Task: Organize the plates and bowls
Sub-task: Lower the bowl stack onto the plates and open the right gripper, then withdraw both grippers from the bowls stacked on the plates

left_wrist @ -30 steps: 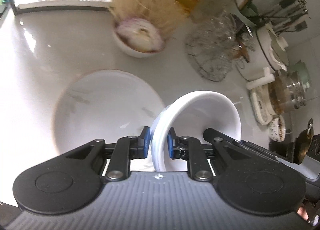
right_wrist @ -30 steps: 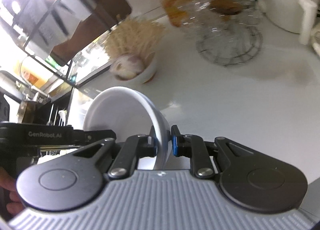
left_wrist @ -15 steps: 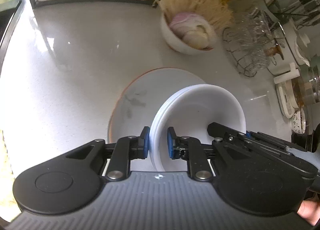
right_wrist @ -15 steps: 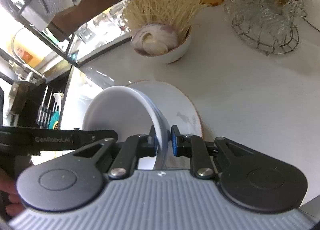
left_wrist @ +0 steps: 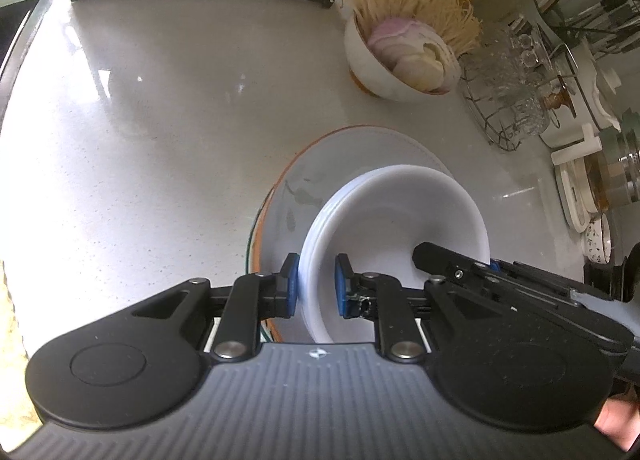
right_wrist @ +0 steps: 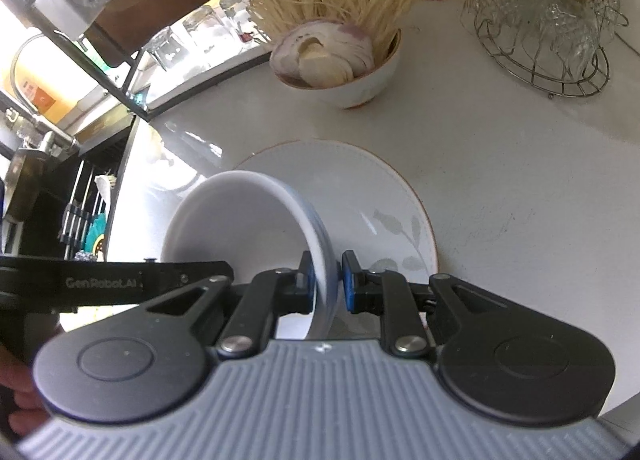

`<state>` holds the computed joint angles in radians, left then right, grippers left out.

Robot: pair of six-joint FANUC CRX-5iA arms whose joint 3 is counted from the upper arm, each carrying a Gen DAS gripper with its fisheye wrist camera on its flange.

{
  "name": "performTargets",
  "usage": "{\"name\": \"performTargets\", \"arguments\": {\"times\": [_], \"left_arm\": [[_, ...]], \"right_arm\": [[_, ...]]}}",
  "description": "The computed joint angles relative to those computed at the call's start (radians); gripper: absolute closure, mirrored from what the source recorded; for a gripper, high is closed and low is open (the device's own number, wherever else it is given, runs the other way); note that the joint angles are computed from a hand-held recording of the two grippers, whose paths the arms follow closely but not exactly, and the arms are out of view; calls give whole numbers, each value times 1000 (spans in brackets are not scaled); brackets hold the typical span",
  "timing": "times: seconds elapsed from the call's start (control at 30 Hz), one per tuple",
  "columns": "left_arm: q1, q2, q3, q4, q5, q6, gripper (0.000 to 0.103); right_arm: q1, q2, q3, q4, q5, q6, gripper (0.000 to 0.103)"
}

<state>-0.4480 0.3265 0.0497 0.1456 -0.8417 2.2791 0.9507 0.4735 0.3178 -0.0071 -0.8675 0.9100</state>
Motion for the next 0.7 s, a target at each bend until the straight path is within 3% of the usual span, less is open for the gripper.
{"name": "performTargets", "arguments": {"times": [0.07,0.1,0.17,0.2,0.4,0.7], "left_arm": [[0,-8,-8,-5,2,4,80],[1,-10,-16,3,11,-1,72],[6,-20,-38,28,31,-15,66],[5,-26,-43,25,37,-12,64],[-20,-33,-8,-40,-1,37,59],[-98,-53,102,-214,-82,179,58]], "right_arm": [[4,-3,-7,1,5,-4,84],[3,-8,-12,-10,11,-2,83],[0,-21,-27,-27,27,-2,65],[1,-32,-41,-24,43,-6,62],[0,-87,-112,6,104,-70,61],[-4,-154,-160,37,147,-45,61]]}}
